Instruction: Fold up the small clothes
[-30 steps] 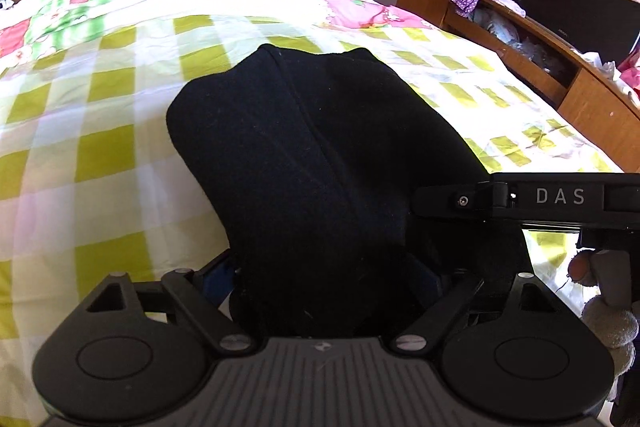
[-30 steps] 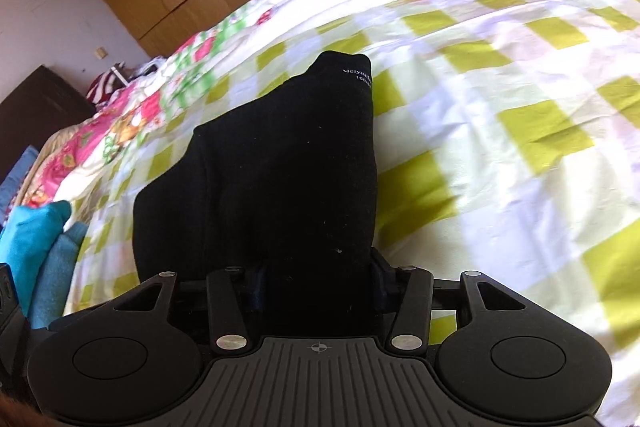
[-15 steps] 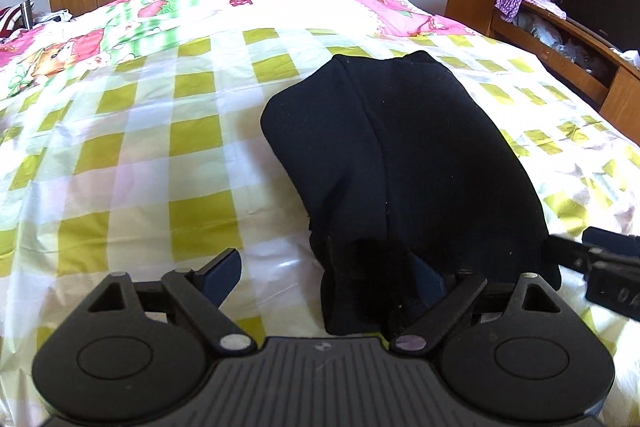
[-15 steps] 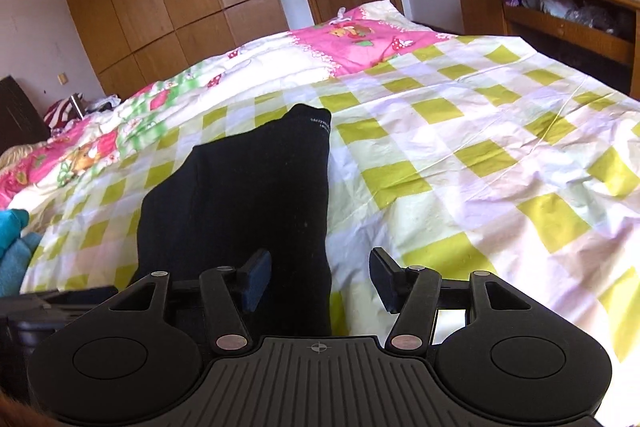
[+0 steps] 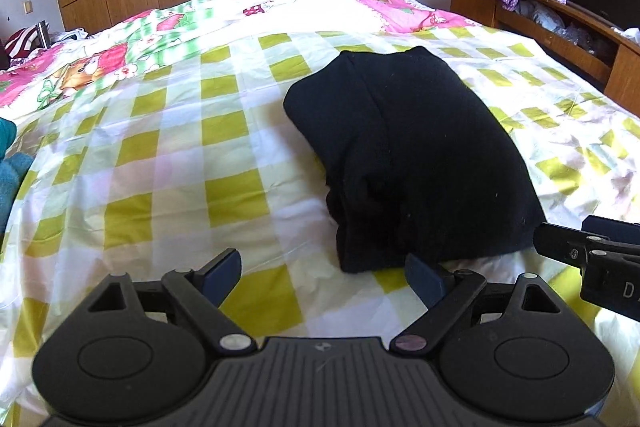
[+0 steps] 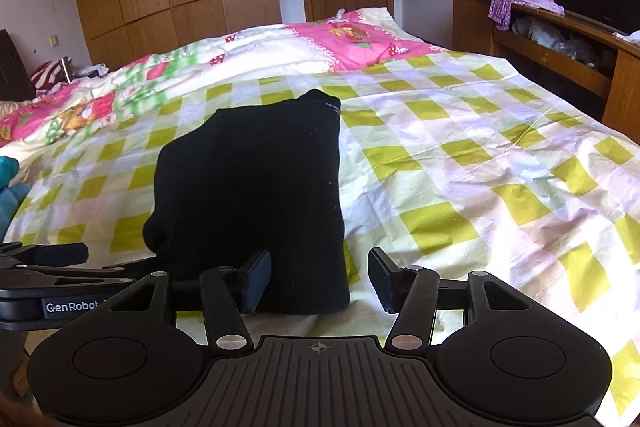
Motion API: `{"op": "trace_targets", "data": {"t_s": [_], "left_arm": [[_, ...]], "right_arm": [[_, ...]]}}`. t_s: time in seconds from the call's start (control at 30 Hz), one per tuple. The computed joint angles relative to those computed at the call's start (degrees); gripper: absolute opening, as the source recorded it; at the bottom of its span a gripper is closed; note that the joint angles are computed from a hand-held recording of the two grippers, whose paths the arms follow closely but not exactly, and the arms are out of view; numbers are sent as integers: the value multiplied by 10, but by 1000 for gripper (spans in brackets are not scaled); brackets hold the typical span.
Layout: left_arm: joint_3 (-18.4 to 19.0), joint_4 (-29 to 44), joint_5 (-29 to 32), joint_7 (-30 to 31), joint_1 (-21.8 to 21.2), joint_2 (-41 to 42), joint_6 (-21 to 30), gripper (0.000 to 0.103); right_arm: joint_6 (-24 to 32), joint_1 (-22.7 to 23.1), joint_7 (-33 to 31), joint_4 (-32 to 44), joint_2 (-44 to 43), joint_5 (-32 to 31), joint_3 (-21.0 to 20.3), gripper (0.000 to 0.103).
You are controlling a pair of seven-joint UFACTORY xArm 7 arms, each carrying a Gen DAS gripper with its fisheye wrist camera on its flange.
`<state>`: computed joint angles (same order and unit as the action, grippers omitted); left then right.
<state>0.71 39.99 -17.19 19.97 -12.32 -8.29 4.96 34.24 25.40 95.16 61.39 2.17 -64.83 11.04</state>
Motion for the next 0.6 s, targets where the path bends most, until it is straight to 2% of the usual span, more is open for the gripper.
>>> {"op": "trace_targets", "data": {"t_s": [0.13,0.2,0.27,0.37,0.5,0.53,0.6], "left_arm": [[16,-32,-21,22,-10,-20,0,101],[5,-48,-2,8,3,-24,-9,101],[2,-57,16,-2,9,-27,-15,101],[30,-61,-8,17,-21,-35,-15,102],[40,-68,-16,18,-32,-40,-32,103],[41,-68,-15,16,-32,-41,-32,103],[17,-70,11,-12,-5,-39,-35,103]], "right_arm": [[2,15,45,-9,2,2,10,53],[26,26,63,-8,5,-2,16,53],[47,36,66,-3,9,2,20,54],[64,45,59,6,11,9,21,54],[95,59,50,20,23,22,22,54],[96,61,54,20,23,26,21,54],[102,66,60,20,24,31,21,54]]}}
